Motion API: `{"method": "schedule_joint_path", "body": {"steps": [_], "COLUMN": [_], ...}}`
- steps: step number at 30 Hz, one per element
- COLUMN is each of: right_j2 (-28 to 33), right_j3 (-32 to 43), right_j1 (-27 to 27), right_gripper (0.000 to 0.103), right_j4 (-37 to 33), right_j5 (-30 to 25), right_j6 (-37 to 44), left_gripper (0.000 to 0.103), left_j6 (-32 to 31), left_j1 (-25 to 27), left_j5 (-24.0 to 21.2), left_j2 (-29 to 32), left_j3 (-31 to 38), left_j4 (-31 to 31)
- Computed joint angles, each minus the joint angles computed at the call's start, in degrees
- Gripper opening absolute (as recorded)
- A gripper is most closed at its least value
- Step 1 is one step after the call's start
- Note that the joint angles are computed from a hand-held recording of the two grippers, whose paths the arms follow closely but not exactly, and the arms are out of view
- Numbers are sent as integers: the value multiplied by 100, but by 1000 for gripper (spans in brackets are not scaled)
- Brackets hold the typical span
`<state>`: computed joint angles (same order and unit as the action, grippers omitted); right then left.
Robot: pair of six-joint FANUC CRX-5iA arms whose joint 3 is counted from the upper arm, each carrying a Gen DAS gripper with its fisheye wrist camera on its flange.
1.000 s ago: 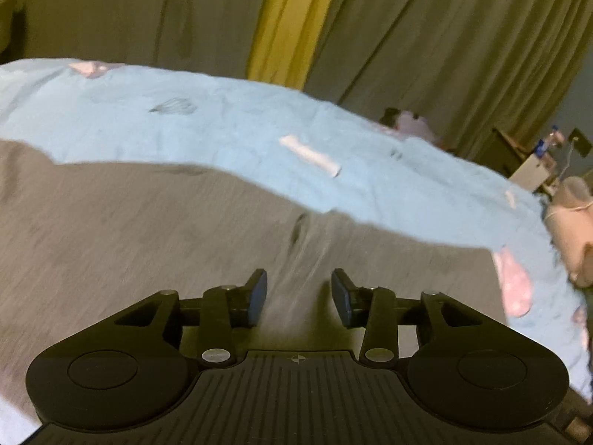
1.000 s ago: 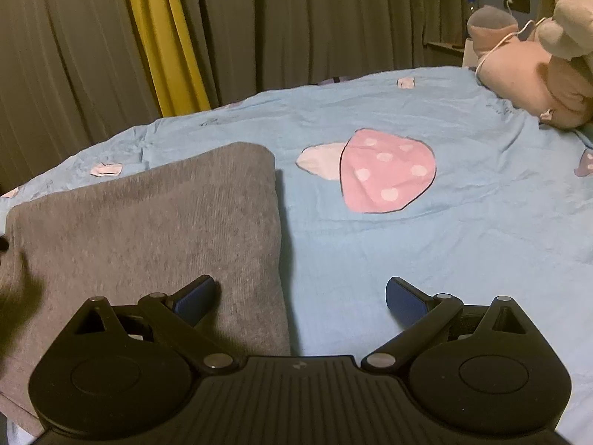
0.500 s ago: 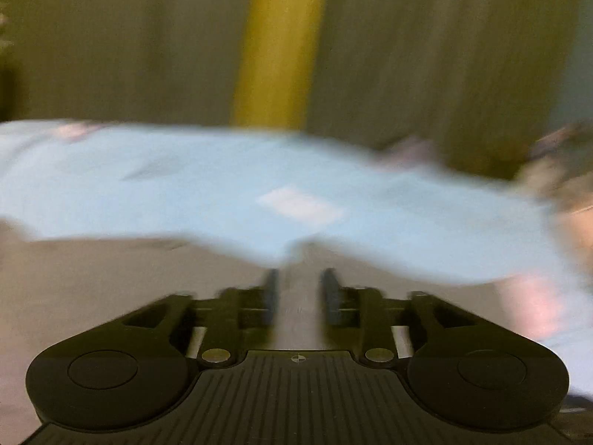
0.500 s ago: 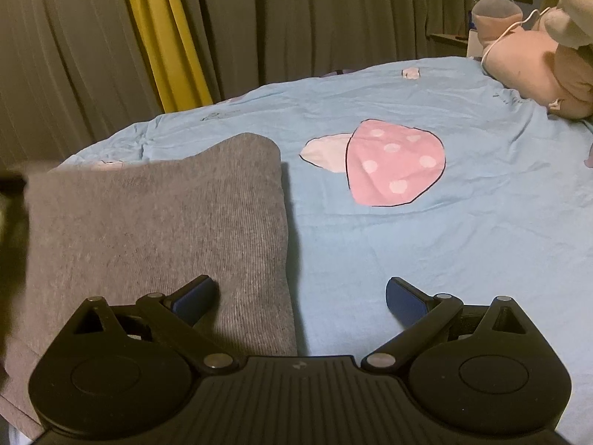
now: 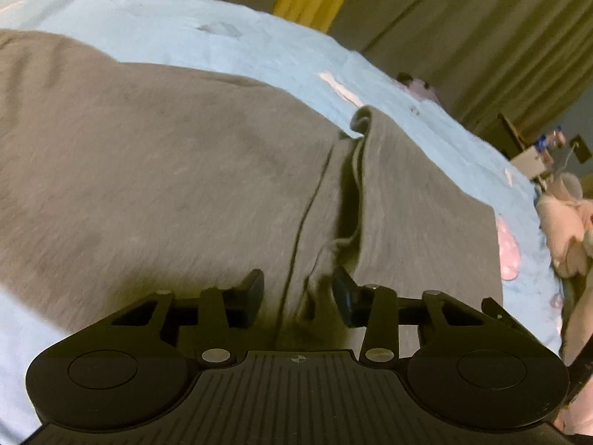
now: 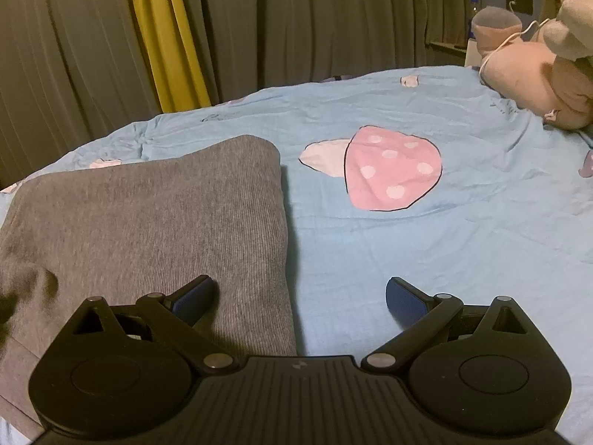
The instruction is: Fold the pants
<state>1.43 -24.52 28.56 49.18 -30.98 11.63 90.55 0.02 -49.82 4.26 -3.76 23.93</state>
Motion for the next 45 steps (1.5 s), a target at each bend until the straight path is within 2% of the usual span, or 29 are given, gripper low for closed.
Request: {"method": "schedule_joint_path", "body": {"steps": [3, 5, 8, 11, 13, 14, 16, 18, 20, 24, 26, 29, 31, 33, 34, 36, 40, 43, 45], "right_j2": [-6, -9, -36, -95, -134, -152, -173, -214, -288, -472, -535, -510, -472, -453, -477, -558, -582, -252, -233], "right_j3": [-31, -44, -66, -124, -162, -181, -196, -253, -349, -530, -560, -479, -411, -373, -399, -484, -477, 103, 200], "right_j1": [25, 36, 70, 96, 98, 101, 103, 103, 88, 60, 90, 196, 278, 368, 397, 459, 612, 839, 794], "right_gripper": [99, 99, 99, 99, 99, 99, 99, 99, 99, 99, 99, 99, 99, 99, 99, 99, 99, 99, 99], "right_j4": [137, 196, 264, 375, 440, 475, 517, 676, 898, 1184, 1123, 881, 701, 632, 677, 779, 574, -556, -862], "right_j5": [-46, -75, -152, -221, -239, -257, -293, -310, -282, -119, -59, -105, -153, -233, -217, -143, -127, -789, -770], "right_j6": [-66, -89, -146, -253, -325, -372, -431, -579, -770, -999, -903, -543, -272, -96, -67, -89, 320, 1520, 1569], "left_gripper": [44, 44, 44, 37, 28, 15, 9, 7, 7, 7, 7, 7, 10, 26, 31, 54, 65, 71, 76], "left_j6": [-225, -249, -157, 74, 40, -9, -80, -46, -102, -199, -183, 235, 476, 1104, 1615, 2319, 2652, 3024, 3356], "left_j1": [16, -83, -184, -234, -273, -303, -345, -329, -259, -114, -62, -74, -120, -256, -363, -446, -14, 205, 299], "left_j5": [210, 358, 149, 99, 154, 170, 201, 208, 334, 286, 188, -15, -10, 125, 119, 134, 475, 665, 786], "left_j2": [-270, -332, -143, 30, 77, 90, 51, -15, -210, -548, -639, -574, -516, -555, -559, -611, -844, -1013, -1119], "left_j3": [-359, -395, -146, -5, 27, 61, 67, 22, -199, -509, -612, -553, -453, -276, -110, 2, -502, -782, -874], "left_j4": [340, 259, 54, -54, -101, -186, -377, -437, -266, 27, 61, -196, -427, -1156, -1747, -2412, -1658, -1400, -1428]}}
